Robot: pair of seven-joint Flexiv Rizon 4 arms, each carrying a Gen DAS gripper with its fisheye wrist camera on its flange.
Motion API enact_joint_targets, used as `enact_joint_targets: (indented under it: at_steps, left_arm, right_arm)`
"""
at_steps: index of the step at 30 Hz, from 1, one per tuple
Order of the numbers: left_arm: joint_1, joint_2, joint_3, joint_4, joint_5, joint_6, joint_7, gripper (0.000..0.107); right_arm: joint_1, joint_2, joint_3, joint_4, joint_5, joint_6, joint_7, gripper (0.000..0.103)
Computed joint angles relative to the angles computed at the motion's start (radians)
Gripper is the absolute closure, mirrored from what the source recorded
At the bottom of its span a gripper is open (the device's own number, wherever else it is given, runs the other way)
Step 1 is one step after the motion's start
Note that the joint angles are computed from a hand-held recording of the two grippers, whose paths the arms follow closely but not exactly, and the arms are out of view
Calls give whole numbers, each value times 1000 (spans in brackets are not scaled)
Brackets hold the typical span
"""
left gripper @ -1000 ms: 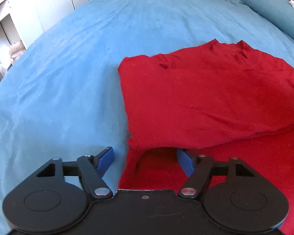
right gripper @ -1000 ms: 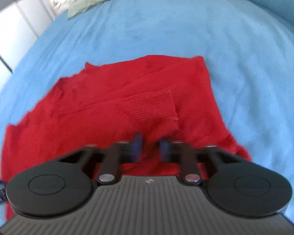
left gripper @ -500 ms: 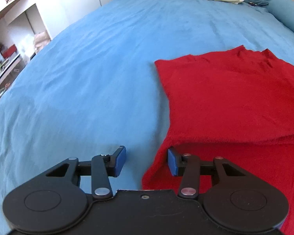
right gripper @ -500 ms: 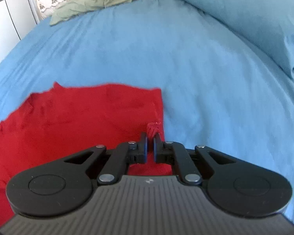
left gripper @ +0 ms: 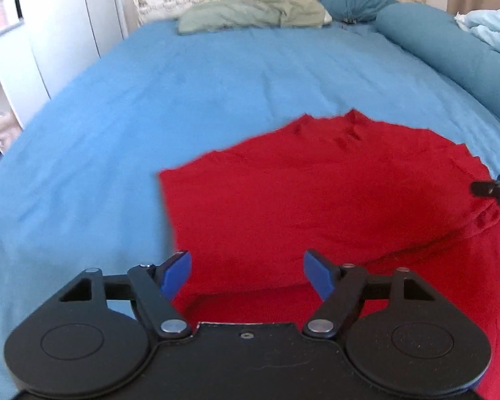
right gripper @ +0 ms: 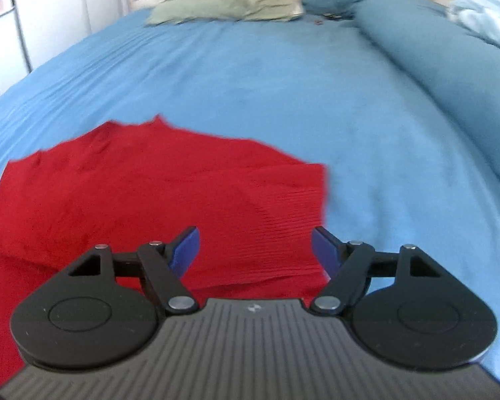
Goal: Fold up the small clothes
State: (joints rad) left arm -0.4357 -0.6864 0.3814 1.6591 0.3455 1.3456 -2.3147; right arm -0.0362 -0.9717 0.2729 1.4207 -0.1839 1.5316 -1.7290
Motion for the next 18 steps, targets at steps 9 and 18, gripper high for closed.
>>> enact_joint_targets:
  at_steps: [9, 18]
  left_arm:
    - [77, -44, -98, -6, -130, -33, 67, 28]
    - [62, -65, -73, -21, -135, -26, 67, 28]
  right_arm:
    - [19, -31, -29, -37, 40, -65, 39, 12]
    - [64, -154, -54, -263, -4, -121, 12, 12]
